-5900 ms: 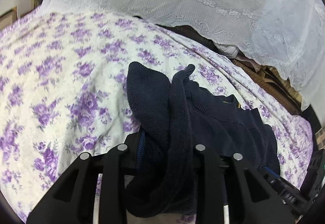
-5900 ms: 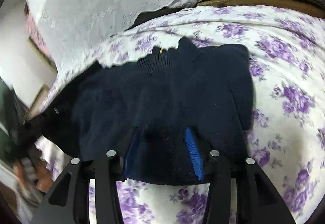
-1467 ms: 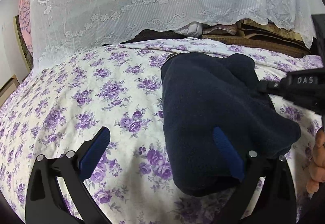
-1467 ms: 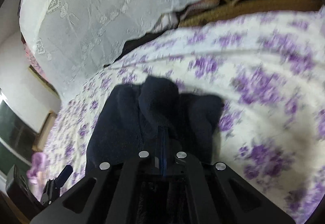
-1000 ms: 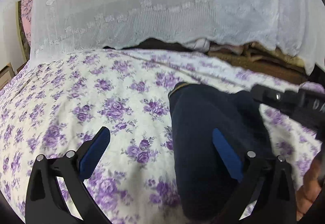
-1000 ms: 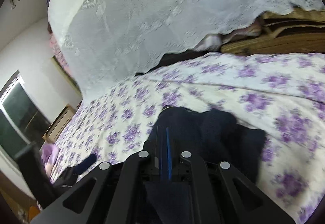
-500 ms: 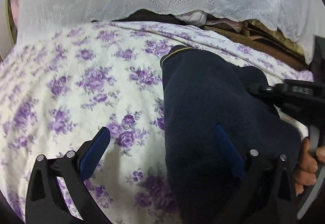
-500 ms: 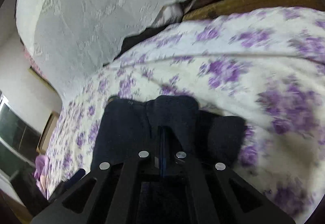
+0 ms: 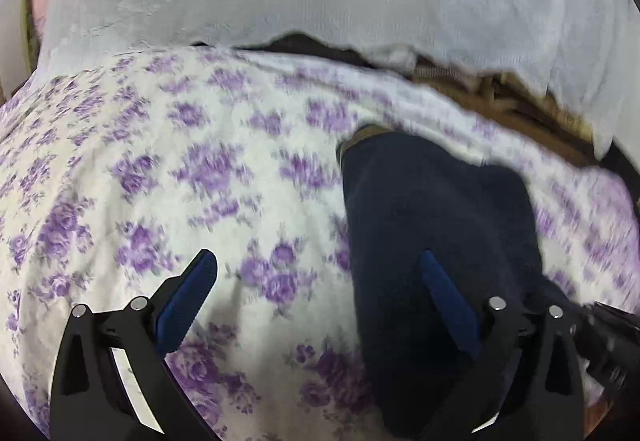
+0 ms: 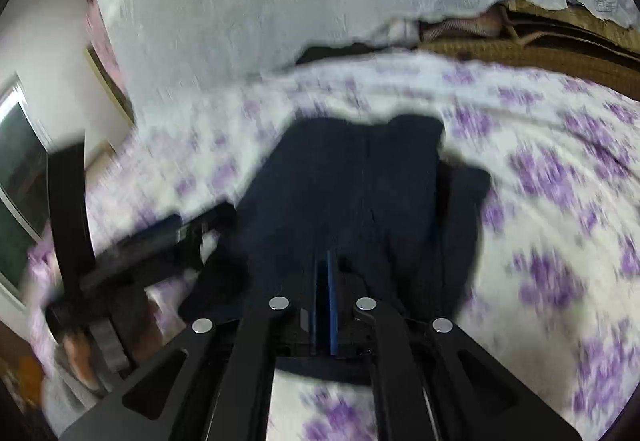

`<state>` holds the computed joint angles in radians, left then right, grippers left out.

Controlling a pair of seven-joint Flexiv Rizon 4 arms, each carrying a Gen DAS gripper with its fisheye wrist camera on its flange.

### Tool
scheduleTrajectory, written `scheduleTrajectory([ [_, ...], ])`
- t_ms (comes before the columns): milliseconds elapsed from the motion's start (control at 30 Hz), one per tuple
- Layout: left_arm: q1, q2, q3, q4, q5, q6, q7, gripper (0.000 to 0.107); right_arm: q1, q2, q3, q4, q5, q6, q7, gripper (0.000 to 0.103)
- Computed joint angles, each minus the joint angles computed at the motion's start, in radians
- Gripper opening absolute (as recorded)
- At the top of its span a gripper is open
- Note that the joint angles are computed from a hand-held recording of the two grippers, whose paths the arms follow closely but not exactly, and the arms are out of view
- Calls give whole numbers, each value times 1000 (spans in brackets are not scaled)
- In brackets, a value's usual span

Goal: Fold small clothes

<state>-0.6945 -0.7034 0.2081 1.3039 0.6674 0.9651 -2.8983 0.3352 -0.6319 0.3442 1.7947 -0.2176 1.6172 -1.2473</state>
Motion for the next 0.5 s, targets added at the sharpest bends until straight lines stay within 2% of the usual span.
scheduleTrajectory([
  [33, -10, -9, 1, -16, 7, -28, 19, 99, 4, -3, -15, 21, -21, -8, 17, 1],
  [67, -24, -14, 3, -33, 15, -62, 35, 99, -10, -14, 3, 27, 3, 0, -9, 0],
  [133, -75, -36, 26, -85, 61, -167, 43, 99, -89, -44, 90, 33, 12, 26, -39, 0],
  [200, -112, -50, 38, -124, 110, -253, 35, 99, -135, -51, 140, 35, 17, 21, -46, 0],
  [233, -122, -45, 39, -124, 133, -270, 21, 99, -142, -51, 148, 43, 21, 34, -48, 0],
  [367, -141, 4, 22, -69, 213, -233, -56, 98, -192, -34, 192, 77, 36, 117, -20, 3],
  [433, -131, 3, -3, -73, 216, -251, -43, 98, -184, -31, 178, 63, 39, 172, 22, 18],
  [467, -125, 4, -11, -72, 216, -251, -46, 98, -170, -34, 156, 38, 43, 176, 52, 52],
  [500, -119, 8, -19, -67, 215, -244, -49, 98, -137, -33, 110, 8, 55, 171, 89, 72],
])
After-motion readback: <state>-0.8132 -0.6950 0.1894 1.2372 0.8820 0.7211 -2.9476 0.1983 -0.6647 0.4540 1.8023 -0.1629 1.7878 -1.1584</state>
